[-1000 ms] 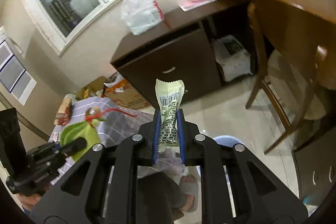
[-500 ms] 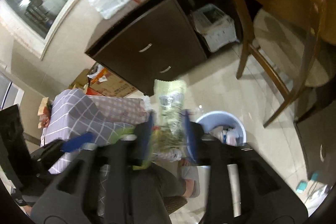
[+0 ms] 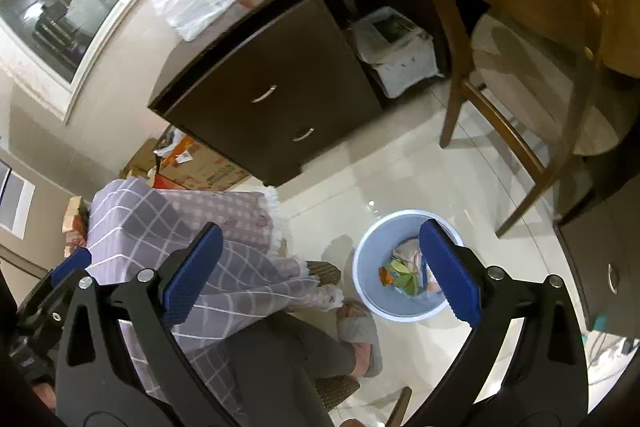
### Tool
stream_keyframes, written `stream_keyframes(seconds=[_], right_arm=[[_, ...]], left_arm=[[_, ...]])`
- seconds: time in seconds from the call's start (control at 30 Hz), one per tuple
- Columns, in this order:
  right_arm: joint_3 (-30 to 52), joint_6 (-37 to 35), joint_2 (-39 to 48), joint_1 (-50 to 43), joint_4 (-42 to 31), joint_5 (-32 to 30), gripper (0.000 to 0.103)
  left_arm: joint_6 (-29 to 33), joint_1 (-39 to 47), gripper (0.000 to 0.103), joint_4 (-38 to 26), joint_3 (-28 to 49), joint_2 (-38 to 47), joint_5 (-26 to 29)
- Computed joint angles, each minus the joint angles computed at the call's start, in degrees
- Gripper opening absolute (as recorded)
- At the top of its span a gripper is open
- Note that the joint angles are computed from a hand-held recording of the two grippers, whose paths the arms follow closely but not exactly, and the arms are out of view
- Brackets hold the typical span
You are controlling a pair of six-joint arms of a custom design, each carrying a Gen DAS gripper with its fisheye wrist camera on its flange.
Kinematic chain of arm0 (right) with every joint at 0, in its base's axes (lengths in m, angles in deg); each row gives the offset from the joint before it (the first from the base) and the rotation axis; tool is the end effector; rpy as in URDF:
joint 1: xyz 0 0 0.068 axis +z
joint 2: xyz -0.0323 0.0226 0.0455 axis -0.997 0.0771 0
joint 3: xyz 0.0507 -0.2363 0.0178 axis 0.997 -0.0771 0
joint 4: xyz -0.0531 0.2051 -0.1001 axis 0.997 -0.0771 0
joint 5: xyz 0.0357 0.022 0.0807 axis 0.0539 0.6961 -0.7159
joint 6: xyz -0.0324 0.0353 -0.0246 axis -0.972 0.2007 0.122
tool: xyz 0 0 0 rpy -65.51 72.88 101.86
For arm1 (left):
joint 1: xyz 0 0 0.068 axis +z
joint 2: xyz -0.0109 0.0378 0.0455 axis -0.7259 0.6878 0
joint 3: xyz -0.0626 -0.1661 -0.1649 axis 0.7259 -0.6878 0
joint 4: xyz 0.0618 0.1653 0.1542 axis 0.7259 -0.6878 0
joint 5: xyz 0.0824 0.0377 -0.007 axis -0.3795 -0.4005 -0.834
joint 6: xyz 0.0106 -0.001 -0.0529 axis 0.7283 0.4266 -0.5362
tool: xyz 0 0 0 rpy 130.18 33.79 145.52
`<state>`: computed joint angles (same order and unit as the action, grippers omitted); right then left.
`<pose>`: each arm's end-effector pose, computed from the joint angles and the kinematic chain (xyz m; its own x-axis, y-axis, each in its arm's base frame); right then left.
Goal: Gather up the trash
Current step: 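Carry the vegetables and wrapper over the blue bin and open both tools, then move both open tools back over the table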
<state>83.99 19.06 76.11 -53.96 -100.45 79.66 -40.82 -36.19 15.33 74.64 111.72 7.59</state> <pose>0.2272 0.1401 0.1893 -0.8185 0.3582 -0.4492 0.1089 0.8644 0.4909 0.2099 0.0253 0.2635 -0.7634 0.1346 -0.6317 0.2674 0.9562 -0.1194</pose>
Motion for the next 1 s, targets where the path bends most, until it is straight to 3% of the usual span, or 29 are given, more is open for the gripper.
stream_keyframes(seconds=[0.4,0.67,1.0], right_arm=[[21.20,-1.50,7.03,12.29,-9.03,6.60,0.097],[38.88,-3.55,17.72,19.62,-14.56,8.87,0.097],[68.99,-7.10,37.24,26.00,-26.22,10.07,0.097]], left_arm=[[12.02,23.92,0.092,-9.07,8.28,-0.86,12.44],[20.35,41.78,0.092,-13.51,15.82,7.25,19.45],[23.57,55.07,0.092,-13.29,27.02,19.52,21.69]])
